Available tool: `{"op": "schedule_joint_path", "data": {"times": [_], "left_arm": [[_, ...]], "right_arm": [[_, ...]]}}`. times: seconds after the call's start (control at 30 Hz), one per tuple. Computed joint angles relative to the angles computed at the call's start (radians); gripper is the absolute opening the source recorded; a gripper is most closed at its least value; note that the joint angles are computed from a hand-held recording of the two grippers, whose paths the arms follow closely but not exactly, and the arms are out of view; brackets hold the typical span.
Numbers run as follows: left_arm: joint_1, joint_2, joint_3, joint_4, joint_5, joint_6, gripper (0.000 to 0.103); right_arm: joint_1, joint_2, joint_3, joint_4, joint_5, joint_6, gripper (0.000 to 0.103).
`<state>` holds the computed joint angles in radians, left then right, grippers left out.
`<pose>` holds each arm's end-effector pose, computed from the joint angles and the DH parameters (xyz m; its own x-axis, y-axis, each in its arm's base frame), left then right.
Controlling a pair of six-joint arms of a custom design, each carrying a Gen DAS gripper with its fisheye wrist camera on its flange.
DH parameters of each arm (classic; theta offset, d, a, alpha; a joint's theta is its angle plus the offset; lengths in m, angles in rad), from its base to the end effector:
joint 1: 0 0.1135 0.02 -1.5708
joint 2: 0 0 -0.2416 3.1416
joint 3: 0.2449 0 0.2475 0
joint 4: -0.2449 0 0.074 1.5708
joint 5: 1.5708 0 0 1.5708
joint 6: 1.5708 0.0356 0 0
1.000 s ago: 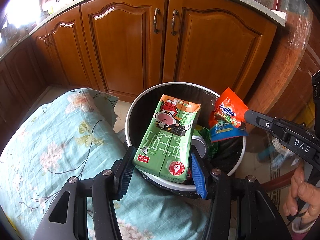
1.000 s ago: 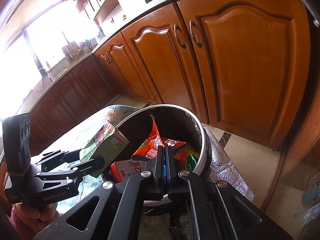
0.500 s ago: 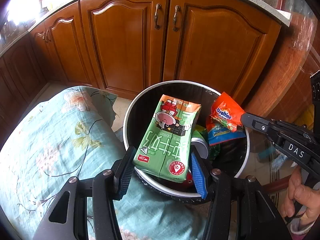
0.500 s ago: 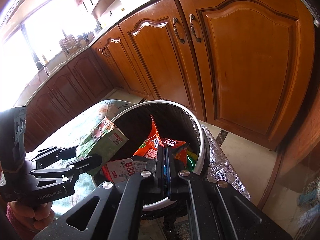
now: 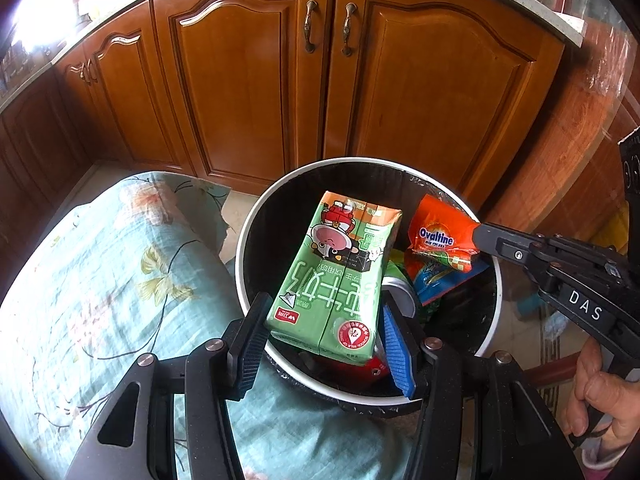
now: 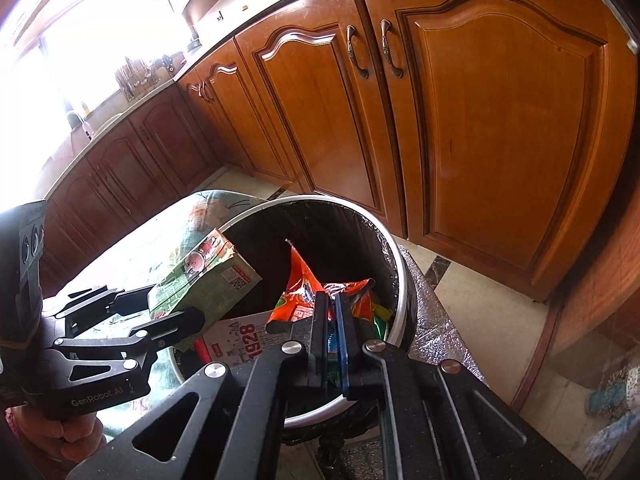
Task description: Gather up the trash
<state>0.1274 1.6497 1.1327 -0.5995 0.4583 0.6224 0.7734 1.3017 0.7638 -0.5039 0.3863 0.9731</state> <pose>0.3233 0.0255 0.1926 -0.6783 0.4402 -0.5883 0.5835 0.8093 -0.0672 0.1859 0.1627 0.1826 -0.7701 0.3183 -0.5529 0.2231 0.9463 0.2341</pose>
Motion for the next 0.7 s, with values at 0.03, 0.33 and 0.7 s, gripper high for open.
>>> {"op": "schedule_joint_path", "data": {"times": [0.03,0.33,0.7], "left_arm": [[-0.001,0.004,0.005,-0.004,-0.002,-0.002,0.052],[0.041,-0.007,0.023,-0.039,0.033,-0.007,0.063],[0.278,-0.108,-0.047,-0.137,0.200,0.087,0.075]], "right_arm": [[-0.001,0.003,0.003,-0.001,0.003,0.000,0.006],[0.021,-0.048,-0.030,0.004,0.044,0.038,0.054],[0.222,-0.135,-0.040,-0.057,0.199,0.235,0.084]]}}
